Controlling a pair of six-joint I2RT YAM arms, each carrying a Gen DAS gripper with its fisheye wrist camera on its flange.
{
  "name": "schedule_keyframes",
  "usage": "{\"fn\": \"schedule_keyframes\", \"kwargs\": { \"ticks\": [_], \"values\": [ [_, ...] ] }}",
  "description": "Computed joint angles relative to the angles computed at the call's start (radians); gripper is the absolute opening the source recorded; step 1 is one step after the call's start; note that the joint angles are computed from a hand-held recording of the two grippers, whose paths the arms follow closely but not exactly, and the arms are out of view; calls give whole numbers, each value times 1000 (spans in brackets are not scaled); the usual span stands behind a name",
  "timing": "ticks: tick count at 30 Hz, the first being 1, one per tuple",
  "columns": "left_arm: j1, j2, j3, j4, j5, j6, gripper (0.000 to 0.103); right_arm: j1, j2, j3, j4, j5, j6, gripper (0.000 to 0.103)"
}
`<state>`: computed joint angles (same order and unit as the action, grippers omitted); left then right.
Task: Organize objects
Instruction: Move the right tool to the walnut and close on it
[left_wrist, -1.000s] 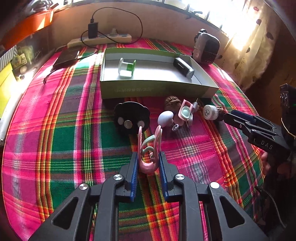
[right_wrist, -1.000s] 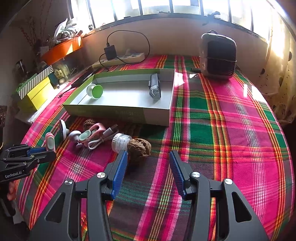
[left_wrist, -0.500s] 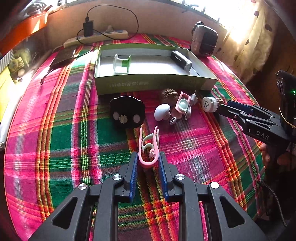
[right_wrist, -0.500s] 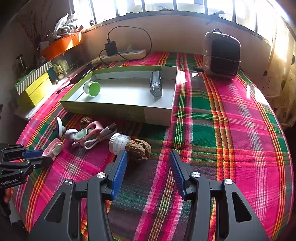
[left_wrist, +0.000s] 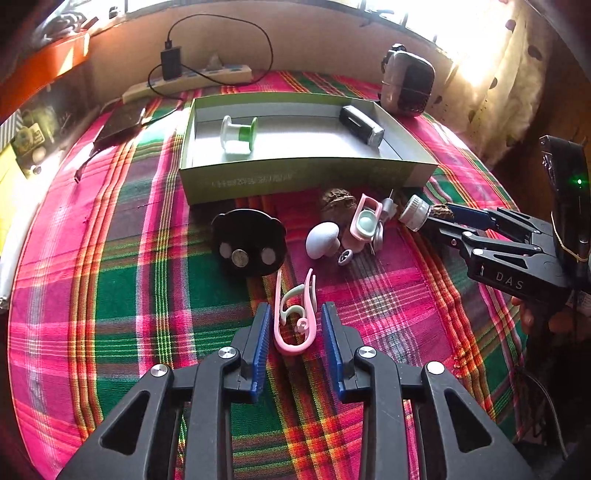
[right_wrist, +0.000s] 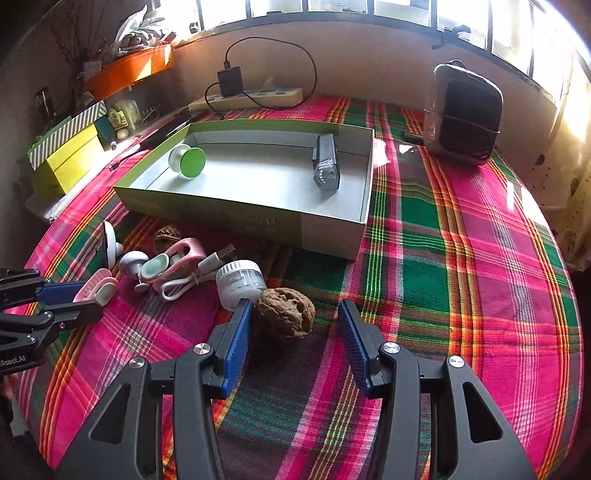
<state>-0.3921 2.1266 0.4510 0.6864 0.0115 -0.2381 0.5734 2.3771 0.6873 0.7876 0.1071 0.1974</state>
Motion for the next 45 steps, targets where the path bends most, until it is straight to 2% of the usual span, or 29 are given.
{"fn": "schedule_keyframes", "kwargs": {
  "ticks": [7,21,24,26,27,45],
  "values": [
    [-5,14,21,3,-28,2,26,20,5,27,-38,45,-18,49],
    [-6,25,12,35,-35,0,25,20,5,20,-32,52,-14,48],
    [-15,25,13,32,-54,-2,22,18,5,18,-28,47,-18,44],
    [-15,26,14,35,-55,-3,22,19,3,12,-21,42,-23,35],
    [-16,27,13,37,-56,-4,22,20,2,10,-18,40,-26,34],
    [-17,32,9,50,-57,-6,21,32,0,9,-20,49,-17,33]
  ]
}}
